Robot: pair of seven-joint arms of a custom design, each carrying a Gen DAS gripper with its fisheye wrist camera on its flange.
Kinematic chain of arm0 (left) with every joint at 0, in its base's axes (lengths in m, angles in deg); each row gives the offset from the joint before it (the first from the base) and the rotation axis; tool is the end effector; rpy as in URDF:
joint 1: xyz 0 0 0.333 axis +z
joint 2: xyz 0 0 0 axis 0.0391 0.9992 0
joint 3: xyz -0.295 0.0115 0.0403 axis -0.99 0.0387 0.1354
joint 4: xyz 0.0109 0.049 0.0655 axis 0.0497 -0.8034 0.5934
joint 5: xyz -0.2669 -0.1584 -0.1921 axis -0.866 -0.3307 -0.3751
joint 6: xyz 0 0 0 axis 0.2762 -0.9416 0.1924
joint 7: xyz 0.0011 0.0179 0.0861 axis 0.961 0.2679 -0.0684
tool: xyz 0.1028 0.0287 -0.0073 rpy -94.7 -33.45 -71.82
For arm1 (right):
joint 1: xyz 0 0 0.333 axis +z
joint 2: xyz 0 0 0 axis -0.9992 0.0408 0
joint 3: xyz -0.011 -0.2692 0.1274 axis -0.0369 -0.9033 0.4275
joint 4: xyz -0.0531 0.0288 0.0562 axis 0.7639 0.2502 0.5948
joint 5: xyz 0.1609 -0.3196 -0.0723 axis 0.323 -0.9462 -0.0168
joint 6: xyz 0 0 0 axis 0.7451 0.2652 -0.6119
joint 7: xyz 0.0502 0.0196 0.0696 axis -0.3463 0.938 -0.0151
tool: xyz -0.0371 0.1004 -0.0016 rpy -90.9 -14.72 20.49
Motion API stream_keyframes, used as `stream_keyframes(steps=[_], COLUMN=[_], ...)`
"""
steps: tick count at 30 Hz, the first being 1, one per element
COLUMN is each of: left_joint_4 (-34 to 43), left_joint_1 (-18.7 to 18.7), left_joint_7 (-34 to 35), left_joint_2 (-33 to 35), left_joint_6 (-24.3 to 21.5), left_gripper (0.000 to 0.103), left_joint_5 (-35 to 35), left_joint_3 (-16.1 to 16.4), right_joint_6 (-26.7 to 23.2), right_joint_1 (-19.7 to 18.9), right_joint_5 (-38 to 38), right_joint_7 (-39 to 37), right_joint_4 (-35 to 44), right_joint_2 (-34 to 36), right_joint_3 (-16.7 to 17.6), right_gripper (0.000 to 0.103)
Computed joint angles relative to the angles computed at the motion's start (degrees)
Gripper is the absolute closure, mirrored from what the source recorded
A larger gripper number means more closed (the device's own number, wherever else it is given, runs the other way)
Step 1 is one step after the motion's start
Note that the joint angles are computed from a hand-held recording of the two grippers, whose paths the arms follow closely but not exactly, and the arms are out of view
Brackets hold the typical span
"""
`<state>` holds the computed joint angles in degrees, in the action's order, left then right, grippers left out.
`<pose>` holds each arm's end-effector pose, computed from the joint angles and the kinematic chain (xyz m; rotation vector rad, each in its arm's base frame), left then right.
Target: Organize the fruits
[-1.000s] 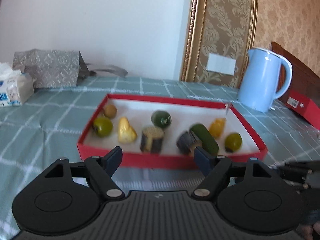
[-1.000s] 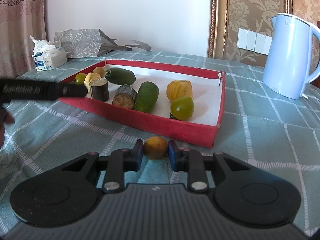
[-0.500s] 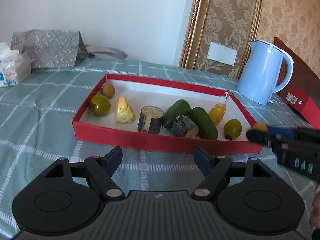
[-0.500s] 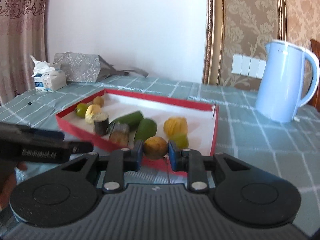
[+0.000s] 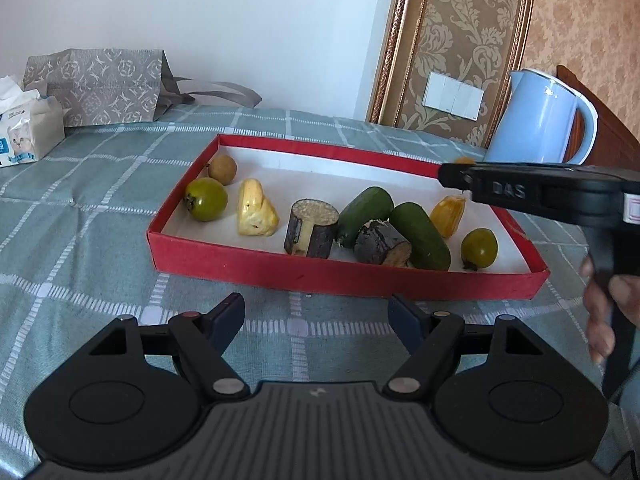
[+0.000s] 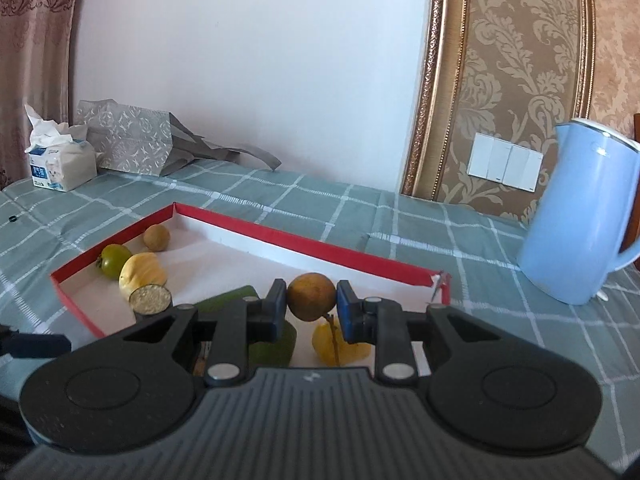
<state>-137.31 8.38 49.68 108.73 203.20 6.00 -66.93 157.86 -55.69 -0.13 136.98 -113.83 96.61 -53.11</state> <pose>0.6459 -0.1921 0.4408 -1.4194 2.0575 -1.1994 0.6457 0.3084 0.4433 -1.5357 1.5431 -1.1291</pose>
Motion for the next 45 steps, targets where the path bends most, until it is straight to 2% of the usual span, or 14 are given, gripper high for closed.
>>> stream_keyframes(steps=[5,11,20,22,30,36,38,40,42,45], left_joint_4=[0.26,0.23,0.26,0.14,0.19,0.26,0.21,0.23,0.23,0.03], left_joint_1=[-0.1,-0.51,-0.74,-0.85,-0.53,-0.58,-0.63,-0.75,-0.67,-0.85], left_joint_7=[-0.22,-0.06,0.68,0.77,1.38,1.75,1.89,1.89,2.06,2.13], left_joint_2=[0.09,-0.03,-0.03,-0.1,-0.1,-0.17,-0.2,-0.22,-0.25,-0.36], left_joint_6=[-0.64,-0.79,-1.02,-0.88,-1.14,-1.41,-1.34,-1.41,-1.5,-1.03], left_gripper=[0.024,0.024,0.024,0.024,0.024,0.024,0.024,0.024,0.024,0.024], left_joint_5=[0.02,0.02,-0.16,-0.14,-0.62,-0.97,-1.13,-1.2,-1.38,-1.46], left_joint_3=[0.14,0.59,0.73,0.8,0.42,0.49,0.51,0.66,0.56,0.75], right_joint_6=[-1.03,-4.01,-5.59,-5.78,-4.75,-4.12,-3.62,-2.94,-2.31,-2.06], right_joint_1=[-0.9,-2.18,-1.79,-2.18,-0.76,-0.7,-0.23,0.37,0.71,1.46], right_joint_5=[4.86,15.6,26.08,28.29,29.99,30.76,30.27,29.13,27.87,25.45], right_joint_7=[-4.89,-13.9,-20.08,-21.94,-20.68,-20.31,-18.51,-16.0,-14.32,-11.23], right_joint_4=[4.25,11.76,19.26,20.47,20.18,19.93,19.03,17.7,16.51,14.46], right_joint_2=[3.32,8.62,14.55,15.43,15.98,16.02,15.56,14.79,14.07,12.68], right_joint_3=[0.42,0.24,-2.7,-2.46,-5.01,-5.2,-6.04,-7.09,-7.64,-8.47], right_gripper=[0.078,0.078,0.078,0.078,0.078,0.077,0.069,0.051,0.039,0.031])
